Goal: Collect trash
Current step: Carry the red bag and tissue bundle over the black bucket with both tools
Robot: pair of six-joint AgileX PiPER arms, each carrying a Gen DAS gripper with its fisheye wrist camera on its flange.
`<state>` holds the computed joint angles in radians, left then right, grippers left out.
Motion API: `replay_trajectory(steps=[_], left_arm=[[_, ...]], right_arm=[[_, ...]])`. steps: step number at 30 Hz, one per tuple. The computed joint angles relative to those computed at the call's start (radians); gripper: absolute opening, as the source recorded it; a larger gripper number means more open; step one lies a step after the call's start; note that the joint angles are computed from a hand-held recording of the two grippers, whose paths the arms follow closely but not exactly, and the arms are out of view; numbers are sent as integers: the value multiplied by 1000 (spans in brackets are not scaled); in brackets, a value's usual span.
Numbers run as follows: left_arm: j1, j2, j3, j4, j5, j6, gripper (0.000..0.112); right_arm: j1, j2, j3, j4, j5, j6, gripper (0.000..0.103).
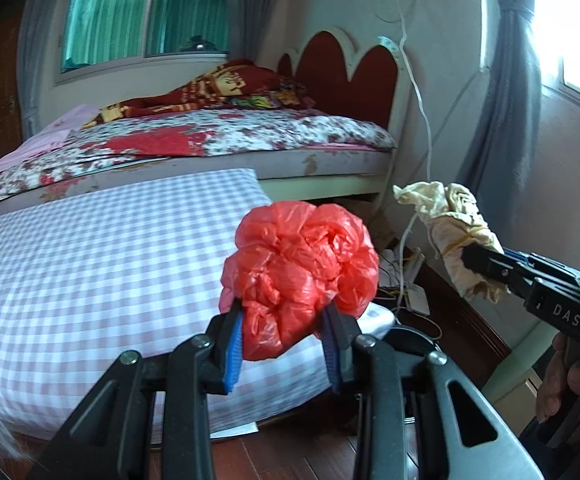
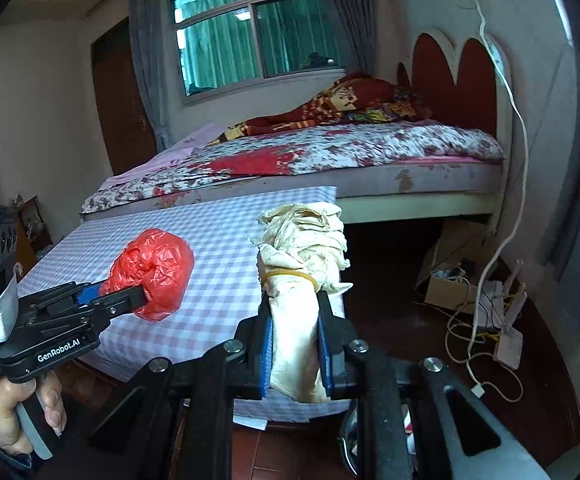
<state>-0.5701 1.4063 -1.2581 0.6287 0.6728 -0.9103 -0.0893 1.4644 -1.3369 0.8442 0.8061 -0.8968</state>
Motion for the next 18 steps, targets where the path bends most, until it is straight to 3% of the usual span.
replay_trajectory(steps=[18], left_arm=[[-117, 187, -122, -96, -40, 80, 34]], right_arm=[[-266, -16, 117, 33, 54, -115, 20]])
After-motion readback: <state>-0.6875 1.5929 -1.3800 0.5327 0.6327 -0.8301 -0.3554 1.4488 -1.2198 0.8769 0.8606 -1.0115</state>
